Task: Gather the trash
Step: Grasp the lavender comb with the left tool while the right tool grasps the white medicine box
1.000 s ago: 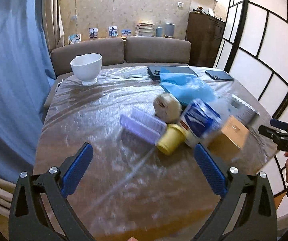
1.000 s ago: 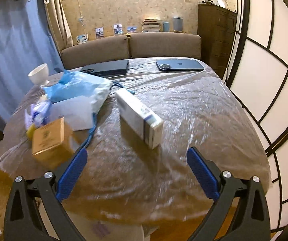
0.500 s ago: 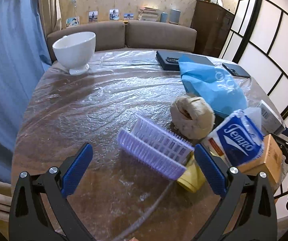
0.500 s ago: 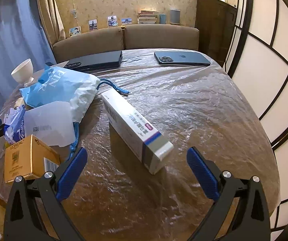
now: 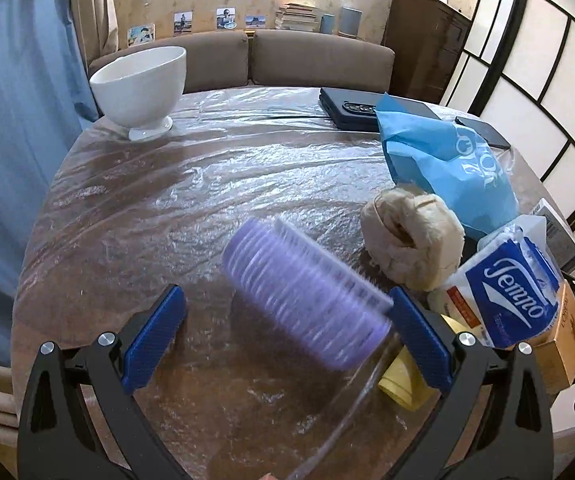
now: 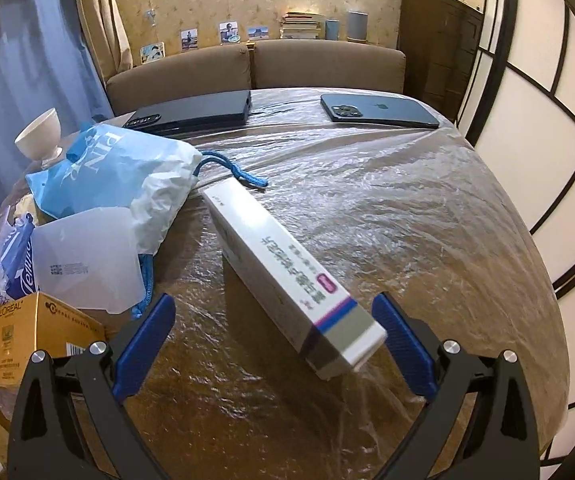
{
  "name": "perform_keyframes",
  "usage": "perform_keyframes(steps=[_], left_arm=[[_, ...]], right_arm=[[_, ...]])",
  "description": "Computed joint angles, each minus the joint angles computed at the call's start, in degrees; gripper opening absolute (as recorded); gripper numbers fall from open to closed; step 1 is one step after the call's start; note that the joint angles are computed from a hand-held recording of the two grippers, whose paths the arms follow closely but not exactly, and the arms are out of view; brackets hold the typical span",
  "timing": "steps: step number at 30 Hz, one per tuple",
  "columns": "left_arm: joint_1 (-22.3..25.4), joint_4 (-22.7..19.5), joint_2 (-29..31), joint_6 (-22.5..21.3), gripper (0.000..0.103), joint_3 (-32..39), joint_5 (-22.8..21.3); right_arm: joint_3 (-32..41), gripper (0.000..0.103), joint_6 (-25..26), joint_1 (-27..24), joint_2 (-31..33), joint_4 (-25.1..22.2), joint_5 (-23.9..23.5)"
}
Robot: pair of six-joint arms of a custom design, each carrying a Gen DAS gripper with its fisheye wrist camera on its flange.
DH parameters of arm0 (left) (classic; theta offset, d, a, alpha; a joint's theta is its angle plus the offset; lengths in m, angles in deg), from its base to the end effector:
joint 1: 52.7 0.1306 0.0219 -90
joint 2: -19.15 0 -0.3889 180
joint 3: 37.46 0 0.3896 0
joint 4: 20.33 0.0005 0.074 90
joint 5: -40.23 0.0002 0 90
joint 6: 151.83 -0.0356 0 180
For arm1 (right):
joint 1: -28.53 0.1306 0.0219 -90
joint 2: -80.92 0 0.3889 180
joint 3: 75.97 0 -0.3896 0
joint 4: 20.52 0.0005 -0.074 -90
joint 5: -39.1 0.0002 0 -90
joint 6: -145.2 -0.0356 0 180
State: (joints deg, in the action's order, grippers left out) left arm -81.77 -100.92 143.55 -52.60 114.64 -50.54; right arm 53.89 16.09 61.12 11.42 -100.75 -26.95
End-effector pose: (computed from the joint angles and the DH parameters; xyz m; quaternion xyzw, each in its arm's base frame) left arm 0.5703 -0.3171 0.5451 0.1612 0.9342 -0.0984 0.3027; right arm 0.4945 0.2984 0.5309 0.1059 0.9423 -0.0187 0.3170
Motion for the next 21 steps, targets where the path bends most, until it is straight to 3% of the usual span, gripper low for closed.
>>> perform_keyframes(steps=[5,11,21], left_arm=[[-0.1,-2.6,2.8,-1.6,0.101,4.8,-0.6],[0.1,-3.5,3.4,-1.0,0.101,5.8,-0.6],[0.3,-1.5,0.7,-0.2,0.101,1.0,-1.9]], right_arm=[[0.6,0.097,0.9,0.0,0.5,-0.3,-0.2],[0.4,0.096,1.0,-0.3,0.5,-0.3,-0.5],[1.9,0.071,4.0,-0.8,1.3,-1.0,-1.7]])
